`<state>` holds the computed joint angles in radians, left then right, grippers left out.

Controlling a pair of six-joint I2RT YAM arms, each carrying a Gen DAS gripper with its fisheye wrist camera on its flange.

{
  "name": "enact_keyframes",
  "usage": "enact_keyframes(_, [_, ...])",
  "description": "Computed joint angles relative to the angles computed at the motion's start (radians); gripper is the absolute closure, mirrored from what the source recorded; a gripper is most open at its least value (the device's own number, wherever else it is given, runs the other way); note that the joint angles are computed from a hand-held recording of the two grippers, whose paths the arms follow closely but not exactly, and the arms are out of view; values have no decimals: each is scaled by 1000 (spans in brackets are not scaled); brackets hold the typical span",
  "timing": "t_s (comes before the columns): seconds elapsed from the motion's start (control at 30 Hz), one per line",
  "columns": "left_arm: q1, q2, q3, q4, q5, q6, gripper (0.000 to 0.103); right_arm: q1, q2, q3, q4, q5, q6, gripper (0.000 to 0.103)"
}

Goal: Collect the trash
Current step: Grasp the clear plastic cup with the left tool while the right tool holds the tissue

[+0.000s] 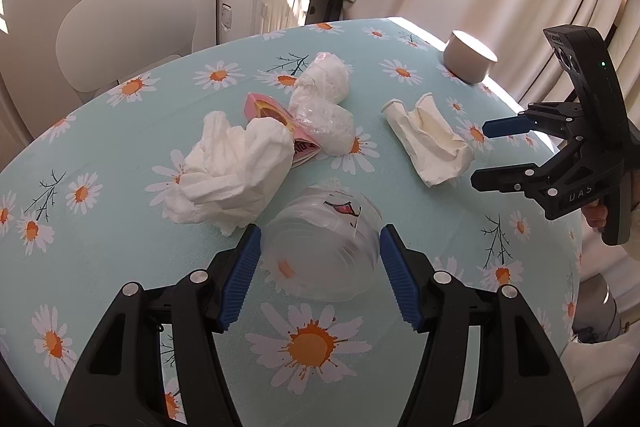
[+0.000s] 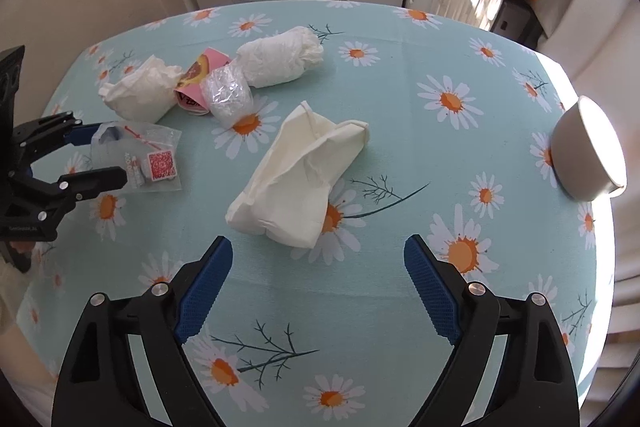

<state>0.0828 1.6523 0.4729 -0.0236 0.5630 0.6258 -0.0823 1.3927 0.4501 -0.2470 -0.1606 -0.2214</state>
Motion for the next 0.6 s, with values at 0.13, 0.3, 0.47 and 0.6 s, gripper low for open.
enact_keyframes(0.13, [23, -28, -25, -1, -8, 11, 41, -8, 58, 41, 3, -82, 47, 18])
enact_keyframes(0.3, [76, -81, -47, -45, -4, 52, 41, 46, 105, 64, 5, -93, 121, 18])
enact_keyframes(0.47, [97, -142, -80, -77, 0, 55, 41, 98, 120, 62, 11, -58, 111, 52])
enact_keyframes(0.6, [95, -194, -108, -108, 2, 62, 41, 126, 60, 28, 3, -59, 118, 52])
